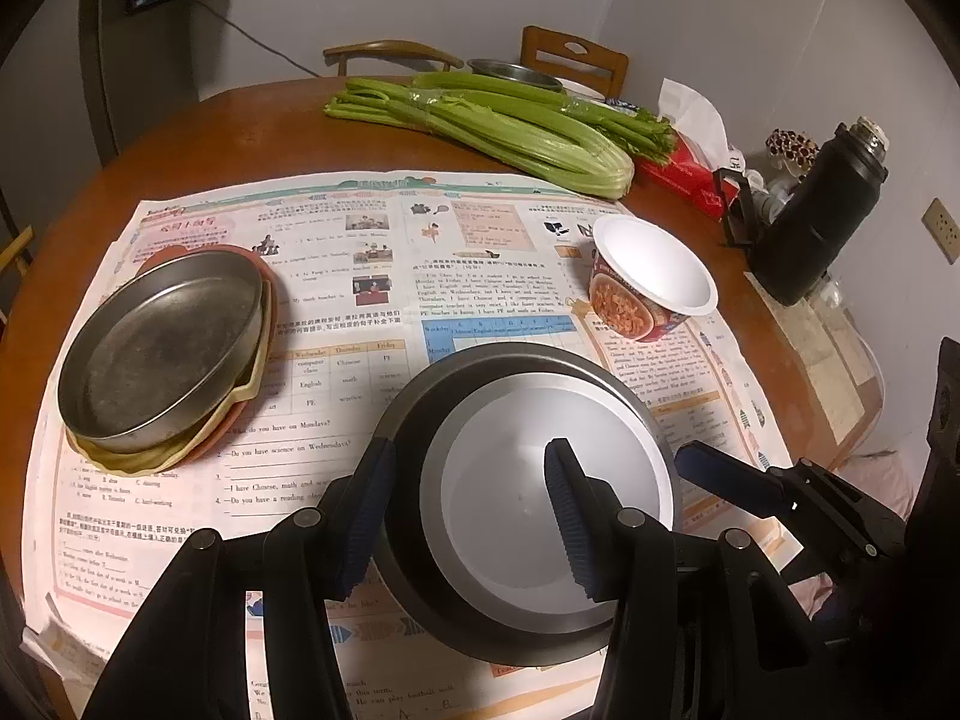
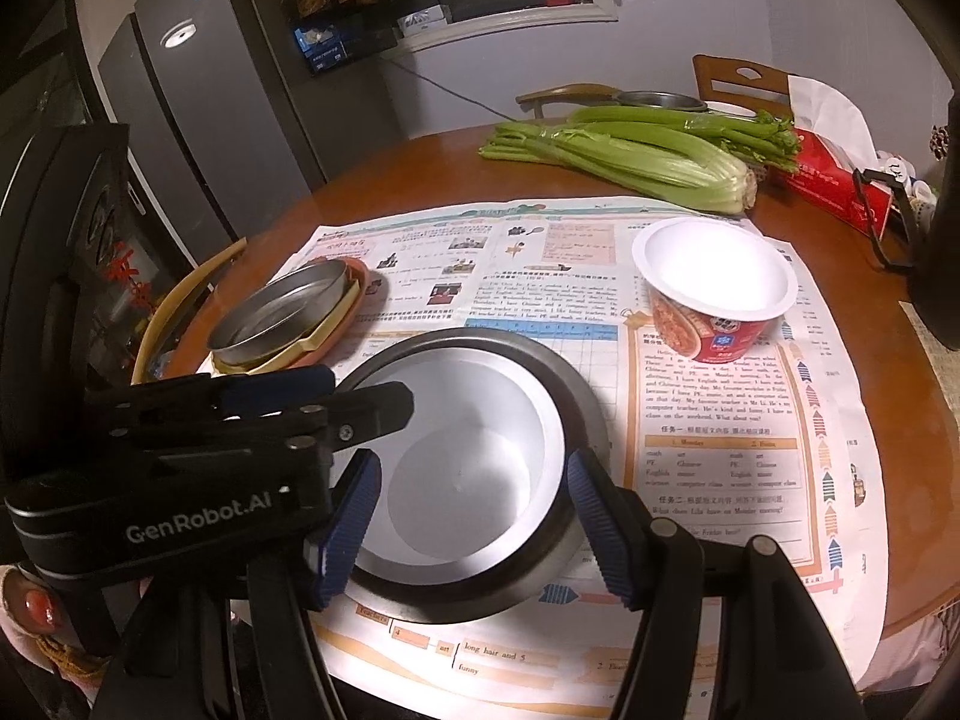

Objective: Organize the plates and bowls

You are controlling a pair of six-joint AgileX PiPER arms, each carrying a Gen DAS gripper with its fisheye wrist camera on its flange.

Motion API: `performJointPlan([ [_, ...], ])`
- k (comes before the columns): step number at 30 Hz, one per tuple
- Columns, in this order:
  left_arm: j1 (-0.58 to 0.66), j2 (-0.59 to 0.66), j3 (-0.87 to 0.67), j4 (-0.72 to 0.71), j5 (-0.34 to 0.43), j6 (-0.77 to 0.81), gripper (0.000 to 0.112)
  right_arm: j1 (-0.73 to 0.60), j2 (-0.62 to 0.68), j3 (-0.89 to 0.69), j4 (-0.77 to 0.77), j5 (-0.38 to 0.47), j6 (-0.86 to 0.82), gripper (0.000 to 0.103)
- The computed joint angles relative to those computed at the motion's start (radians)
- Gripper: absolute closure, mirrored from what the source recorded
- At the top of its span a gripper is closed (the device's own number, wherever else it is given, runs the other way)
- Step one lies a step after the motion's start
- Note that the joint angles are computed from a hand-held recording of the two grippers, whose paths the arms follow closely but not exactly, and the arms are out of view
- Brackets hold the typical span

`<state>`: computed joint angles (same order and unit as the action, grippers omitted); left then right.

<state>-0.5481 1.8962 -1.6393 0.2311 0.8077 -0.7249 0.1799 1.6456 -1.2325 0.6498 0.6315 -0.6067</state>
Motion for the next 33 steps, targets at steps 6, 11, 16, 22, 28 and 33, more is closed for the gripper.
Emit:
performJointPlan([
  [6,-0.003,-0.02,0.013,0.022,-0.001,-0.024,0.059,-0.012,-0.016,0.013,0.022,-0.013,-0.018,0.038],
  [11,-0.008,-0.033,0.013,0.054,0.0,-0.046,0.057,-0.027,-0.03,0.024,0.056,-0.024,-0.048,0.038],
  [16,-0.02,-0.041,0.004,0.084,0.006,-0.062,0.055,-0.049,-0.049,0.039,0.112,-0.03,-0.102,0.038],
  [22,-0.029,-0.043,-0.013,0.107,0.016,-0.066,0.053,-0.062,-0.086,0.073,0.182,-0.079,-0.173,0.038],
  [28,-0.031,-0.035,-0.042,0.134,0.025,-0.067,0.053,-0.09,-0.114,0.101,0.286,-0.139,-0.265,0.036],
  [33,-0.022,-0.009,-0.08,0.115,0.027,-0.036,0.053,-0.077,-0.112,0.097,0.177,-0.227,-0.188,0.031],
])
